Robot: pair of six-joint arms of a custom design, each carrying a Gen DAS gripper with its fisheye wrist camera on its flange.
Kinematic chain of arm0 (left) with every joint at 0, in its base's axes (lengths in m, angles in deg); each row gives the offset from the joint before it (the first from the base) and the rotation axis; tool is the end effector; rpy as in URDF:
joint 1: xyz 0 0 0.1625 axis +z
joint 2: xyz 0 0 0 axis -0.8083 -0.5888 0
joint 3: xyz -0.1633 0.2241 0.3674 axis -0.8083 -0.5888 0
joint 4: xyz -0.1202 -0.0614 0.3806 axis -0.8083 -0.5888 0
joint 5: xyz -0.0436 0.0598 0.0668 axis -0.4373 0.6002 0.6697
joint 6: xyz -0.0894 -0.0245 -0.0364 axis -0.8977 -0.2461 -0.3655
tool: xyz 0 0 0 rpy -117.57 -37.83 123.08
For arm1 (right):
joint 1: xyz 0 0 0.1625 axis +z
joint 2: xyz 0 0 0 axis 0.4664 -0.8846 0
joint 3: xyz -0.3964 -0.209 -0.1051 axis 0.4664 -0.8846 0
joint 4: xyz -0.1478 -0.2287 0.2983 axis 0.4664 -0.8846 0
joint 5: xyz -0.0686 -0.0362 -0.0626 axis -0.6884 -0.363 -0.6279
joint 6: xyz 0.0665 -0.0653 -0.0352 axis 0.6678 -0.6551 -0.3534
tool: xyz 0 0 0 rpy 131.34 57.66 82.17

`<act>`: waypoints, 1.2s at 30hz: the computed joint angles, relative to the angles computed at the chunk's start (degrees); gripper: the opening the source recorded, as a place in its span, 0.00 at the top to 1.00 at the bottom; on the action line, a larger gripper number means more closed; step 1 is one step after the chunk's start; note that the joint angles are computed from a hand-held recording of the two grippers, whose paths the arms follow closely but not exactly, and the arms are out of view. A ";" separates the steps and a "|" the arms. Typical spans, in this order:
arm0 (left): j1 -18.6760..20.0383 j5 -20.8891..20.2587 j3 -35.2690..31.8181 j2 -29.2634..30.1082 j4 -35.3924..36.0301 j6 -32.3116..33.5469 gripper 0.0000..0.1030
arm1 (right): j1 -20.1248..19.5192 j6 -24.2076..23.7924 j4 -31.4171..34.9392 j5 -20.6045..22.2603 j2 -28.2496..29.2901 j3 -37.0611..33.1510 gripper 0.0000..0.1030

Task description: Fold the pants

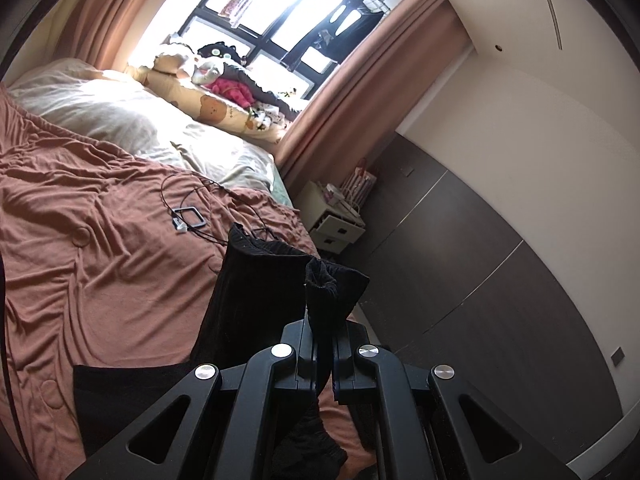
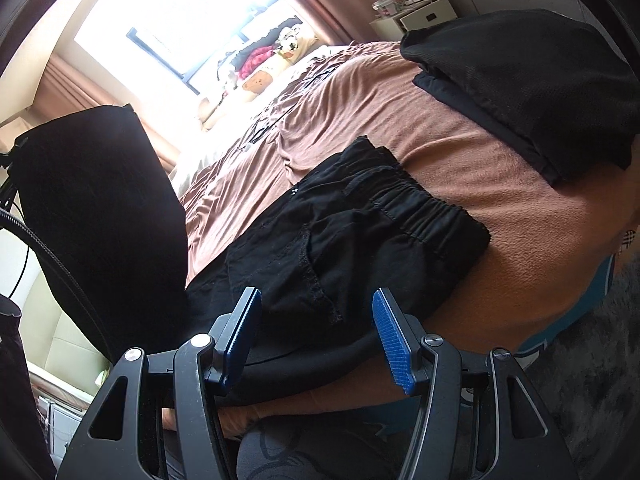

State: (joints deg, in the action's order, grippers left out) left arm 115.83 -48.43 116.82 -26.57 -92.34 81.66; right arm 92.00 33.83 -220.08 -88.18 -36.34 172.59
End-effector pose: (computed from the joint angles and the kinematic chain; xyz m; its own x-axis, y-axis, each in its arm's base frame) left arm -0.1482 -0.6050 0.5919 -0.9504 0.2922 -0.1069 0.2798 0.6525 -0.7043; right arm 0.3734 -0.4687 -0.0297 -0.9968 -0.0001 0.0804 -0.0616 0.6427 -0.7637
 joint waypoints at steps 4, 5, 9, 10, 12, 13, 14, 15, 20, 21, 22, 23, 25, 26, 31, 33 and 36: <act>0.37 -1.71 2.18 1.24 0.59 -0.02 0.96 | -0.63 1.17 -1.92 -0.16 -0.61 2.09 0.45; 0.55 -2.20 2.93 1.47 0.58 0.07 0.96 | -0.78 1.42 -2.49 -0.16 -0.76 2.70 0.45; 1.63 -4.29 5.85 2.62 0.38 -0.46 0.96 | -1.18 1.52 -4.01 -0.51 -1.39 4.62 0.45; 1.78 -4.85 6.45 3.12 0.44 -0.70 0.96 | -1.24 1.52 -4.37 -0.54 -1.50 5.02 0.45; 1.93 -6.26 7.94 4.02 0.41 -0.76 0.96 | -1.37 1.79 -4.73 -0.59 -1.72 5.72 0.41; 2.00 -7.03 8.71 4.41 0.50 -0.56 0.96 | -1.34 2.13 -4.99 -0.93 -1.80 6.06 0.38; 2.14 -7.98 9.49 4.80 0.56 -0.48 0.96 | -1.30 2.35 -5.43 -1.32 -1.82 6.31 0.35; 2.22 -8.86 10.34 5.19 0.66 -0.49 0.96 | -1.25 2.37 -6.19 -1.70 -1.86 6.71 0.35; 2.29 -10.64 14.72 6.74 1.58 -0.28 0.96 | -1.02 3.63 -9.27 -3.31 -2.12 8.82 0.34; 2.19 -10.87 15.91 6.82 1.28 -0.11 0.96 | -1.13 3.98 -9.71 -3.46 -2.16 9.23 0.34; 2.01 -11.00 16.89 6.98 1.21 0.25 0.96 | -1.19 4.36 -10.12 -3.57 -2.21 9.64 0.34; 1.83 -11.21 18.04 7.02 1.04 0.58 0.96 | -1.23 4.72 -10.61 -3.64 -2.25 10.07 0.34; 1.70 -11.83 19.97 7.10 0.82 0.48 0.96 | -1.25 5.36 -11.33 -3.93 -2.30 10.74 0.34; 1.69 -12.13 20.49 7.30 1.00 0.39 0.96 | -1.23 5.63 -11.68 -4.08 -2.32 11.09 0.34; 1.99 -12.69 23.60 6.64 1.57 1.32 0.95 | -1.51 6.31 -13.13 -3.68 -2.48 12.77 0.34; 2.42 -12.53 24.91 6.16 1.48 1.85 0.94 | -1.80 6.31 -13.52 -3.17 -2.54 13.15 0.34; 3.41 -13.45 25.98 6.07 2.94 1.78 0.86 | -2.37 6.22 -14.11 -1.96 -2.51 13.49 0.34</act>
